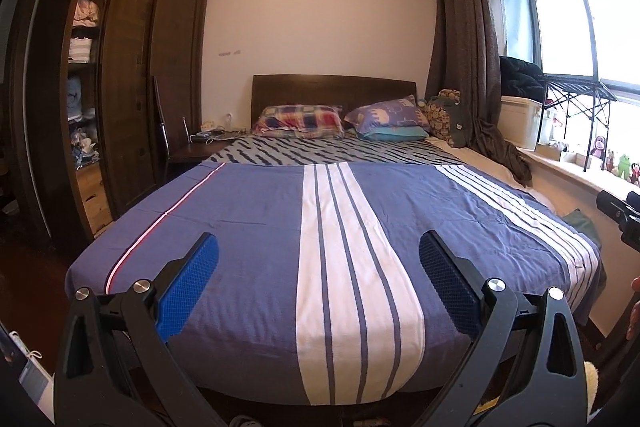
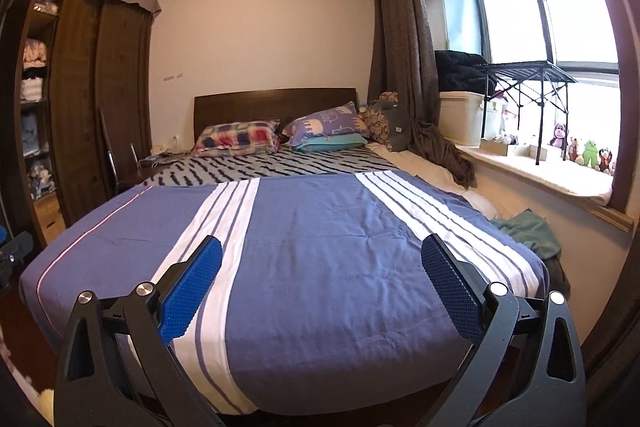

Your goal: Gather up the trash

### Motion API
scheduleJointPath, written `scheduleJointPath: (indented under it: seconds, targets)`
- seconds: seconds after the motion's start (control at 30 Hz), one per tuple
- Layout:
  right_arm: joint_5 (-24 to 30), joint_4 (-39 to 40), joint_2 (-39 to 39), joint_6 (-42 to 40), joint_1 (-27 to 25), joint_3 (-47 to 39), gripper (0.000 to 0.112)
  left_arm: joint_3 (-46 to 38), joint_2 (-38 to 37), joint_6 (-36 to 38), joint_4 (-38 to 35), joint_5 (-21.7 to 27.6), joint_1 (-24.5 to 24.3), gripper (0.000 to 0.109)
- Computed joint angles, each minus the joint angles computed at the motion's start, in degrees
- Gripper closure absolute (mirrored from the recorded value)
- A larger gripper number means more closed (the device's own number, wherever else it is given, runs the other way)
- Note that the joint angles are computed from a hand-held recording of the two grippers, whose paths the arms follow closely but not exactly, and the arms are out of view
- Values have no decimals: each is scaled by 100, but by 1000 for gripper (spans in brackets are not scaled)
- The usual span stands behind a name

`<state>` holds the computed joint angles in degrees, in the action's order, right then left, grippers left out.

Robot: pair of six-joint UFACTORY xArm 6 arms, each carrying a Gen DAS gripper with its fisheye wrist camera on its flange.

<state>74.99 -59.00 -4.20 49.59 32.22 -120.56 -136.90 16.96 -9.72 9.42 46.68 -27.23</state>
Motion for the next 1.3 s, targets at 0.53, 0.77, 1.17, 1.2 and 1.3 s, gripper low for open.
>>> scheduleJointPath:
  seconds: [0.53,0.77,1.17,1.2,1.3]
  targets:
    - [-93,-104,6,54,88,-22,12,311,-199,-69,-25,-192,55,13]
    - [-119,-35,8,45,58,-35,12,365,-242,-51,-38,-214,42,13]
    - [-183,29,-3,55,39,-22,12,258,-196,-34,-29,-146,15,13]
    - [-186,24,-7,57,41,-15,12,258,-196,-34,-29,-146,15,13]
    - [-193,43,-28,64,49,22,12,267,-200,-19,-44,-156,11,13]
